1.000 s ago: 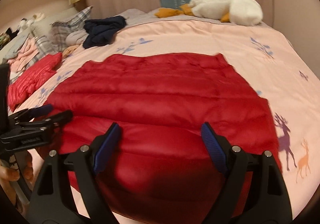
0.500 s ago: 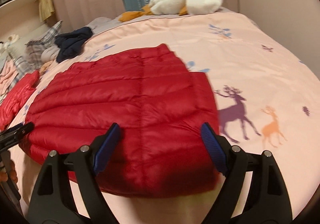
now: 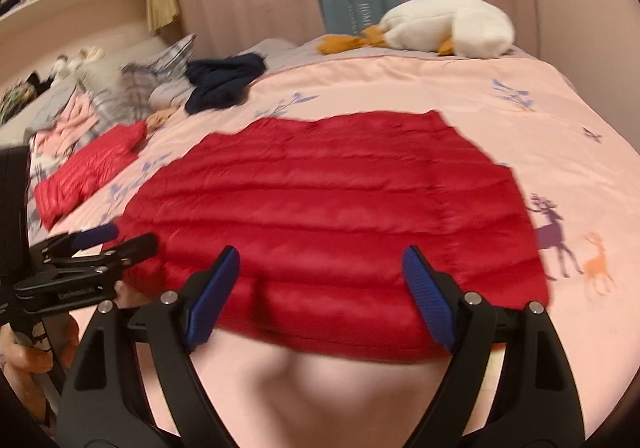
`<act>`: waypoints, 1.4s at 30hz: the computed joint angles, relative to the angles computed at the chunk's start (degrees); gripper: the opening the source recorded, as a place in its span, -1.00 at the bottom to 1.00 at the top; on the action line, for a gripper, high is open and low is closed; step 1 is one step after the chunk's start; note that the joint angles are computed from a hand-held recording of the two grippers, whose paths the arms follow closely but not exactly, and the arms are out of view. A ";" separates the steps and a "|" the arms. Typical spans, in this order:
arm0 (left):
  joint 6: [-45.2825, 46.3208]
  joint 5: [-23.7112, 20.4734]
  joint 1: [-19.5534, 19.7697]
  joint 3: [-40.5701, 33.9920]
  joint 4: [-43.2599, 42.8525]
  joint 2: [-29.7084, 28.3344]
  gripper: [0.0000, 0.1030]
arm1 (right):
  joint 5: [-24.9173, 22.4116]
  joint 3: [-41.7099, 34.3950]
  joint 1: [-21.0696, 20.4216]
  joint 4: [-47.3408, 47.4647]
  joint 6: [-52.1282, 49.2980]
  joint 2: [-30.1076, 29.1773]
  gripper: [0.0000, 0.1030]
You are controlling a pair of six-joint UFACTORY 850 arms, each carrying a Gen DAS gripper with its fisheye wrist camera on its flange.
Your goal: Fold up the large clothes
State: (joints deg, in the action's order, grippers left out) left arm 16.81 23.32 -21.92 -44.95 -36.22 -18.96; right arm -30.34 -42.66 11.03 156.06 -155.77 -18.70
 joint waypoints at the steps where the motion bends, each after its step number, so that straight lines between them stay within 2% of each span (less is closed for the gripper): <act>1: 0.55 -0.07 -0.21 -0.32 -0.40 -0.50 0.84 | -0.02 -0.22 0.67 0.64 -1.13 -0.44 0.65; 5: 2.48 -0.54 -0.43 -1.14 -2.32 -2.34 0.84 | 0.55 -0.83 2.62 7.36 -8.80 -2.17 0.65; 8: 0.67 -1.15 0.22 -0.93 -0.60 -2.70 0.84 | 0.70 -1.15 2.09 8.46 -9.90 -3.09 0.65; 19: 0.63 -0.79 0.04 -0.09 -0.74 -2.33 0.84 | -0.28 0.12 -2.91 3.29 -2.28 -3.17 0.62; 22: 2.35 -0.34 0.00 0.23 -2.88 -2.10 0.84 | -0.11 0.70 -2.67 8.39 -6.54 -2.84 0.63; 25: 2.15 -0.42 0.42 0.55 -3.04 -1.88 0.84 | -0.42 0.95 -3.44 6.66 -3.74 -2.74 0.63; 42: 1.82 -0.20 1.46 1.79 -3.75 -1.03 0.84 | -0.63 2.13 -4.65 9.69 -4.57 -1.84 0.63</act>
